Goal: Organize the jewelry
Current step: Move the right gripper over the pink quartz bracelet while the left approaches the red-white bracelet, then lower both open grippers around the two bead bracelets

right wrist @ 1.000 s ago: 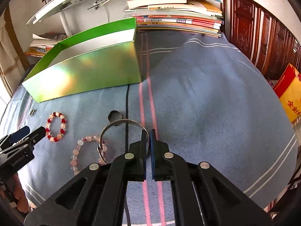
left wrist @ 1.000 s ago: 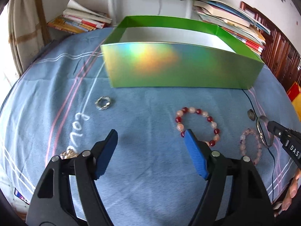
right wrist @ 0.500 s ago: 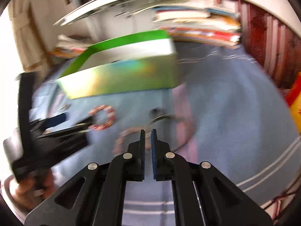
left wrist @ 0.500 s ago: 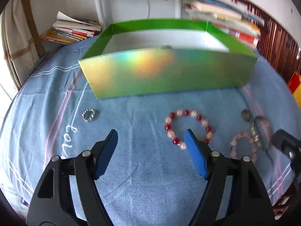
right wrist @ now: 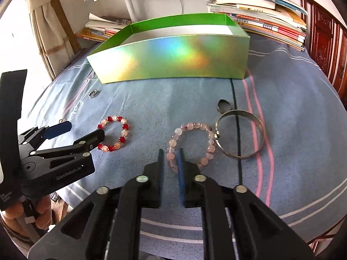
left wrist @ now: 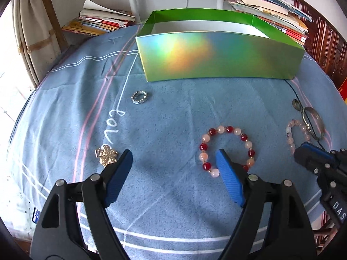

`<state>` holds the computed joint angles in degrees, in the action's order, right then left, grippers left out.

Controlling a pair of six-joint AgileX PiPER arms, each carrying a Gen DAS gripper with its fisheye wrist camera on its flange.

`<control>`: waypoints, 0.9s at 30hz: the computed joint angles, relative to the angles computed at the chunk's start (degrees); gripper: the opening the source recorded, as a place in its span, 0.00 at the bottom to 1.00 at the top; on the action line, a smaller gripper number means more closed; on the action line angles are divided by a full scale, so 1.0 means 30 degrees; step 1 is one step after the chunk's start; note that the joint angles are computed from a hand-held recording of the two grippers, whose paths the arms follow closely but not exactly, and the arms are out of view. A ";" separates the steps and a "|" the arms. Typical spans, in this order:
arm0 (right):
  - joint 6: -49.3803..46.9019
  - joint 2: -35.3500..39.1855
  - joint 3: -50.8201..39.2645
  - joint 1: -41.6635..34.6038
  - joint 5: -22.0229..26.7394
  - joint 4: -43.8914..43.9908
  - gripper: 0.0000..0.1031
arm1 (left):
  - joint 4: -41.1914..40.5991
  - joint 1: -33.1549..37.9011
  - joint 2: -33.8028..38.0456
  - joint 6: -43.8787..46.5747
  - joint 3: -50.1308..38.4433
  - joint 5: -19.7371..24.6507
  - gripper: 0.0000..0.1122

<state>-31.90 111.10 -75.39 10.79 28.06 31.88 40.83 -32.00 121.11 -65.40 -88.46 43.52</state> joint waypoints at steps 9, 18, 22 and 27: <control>0.0463 -0.0866 0.0847 -0.0007 -0.0776 -0.1288 0.29 | 0.0332 0.0017 -0.0089 -0.0543 0.0340 -0.0171 0.75; 0.1049 -0.0571 0.1119 -0.0713 -0.1133 -0.1317 0.30 | 0.0996 -0.0142 -0.0198 -0.1431 0.0736 -0.0197 0.76; 0.4641 -0.0804 0.1639 0.0112 -0.2575 -0.4906 0.30 | 0.1549 -0.0220 -0.0352 -0.2109 0.1191 -0.0442 0.76; 0.8898 -0.0834 0.2216 0.0927 -0.4089 -0.9427 0.39 | 0.2670 -0.0581 -0.0512 -0.3439 0.1818 -0.0534 0.76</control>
<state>-5.21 108.60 -68.74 13.57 15.79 3.59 48.84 -33.74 119.57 -75.71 -83.01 41.92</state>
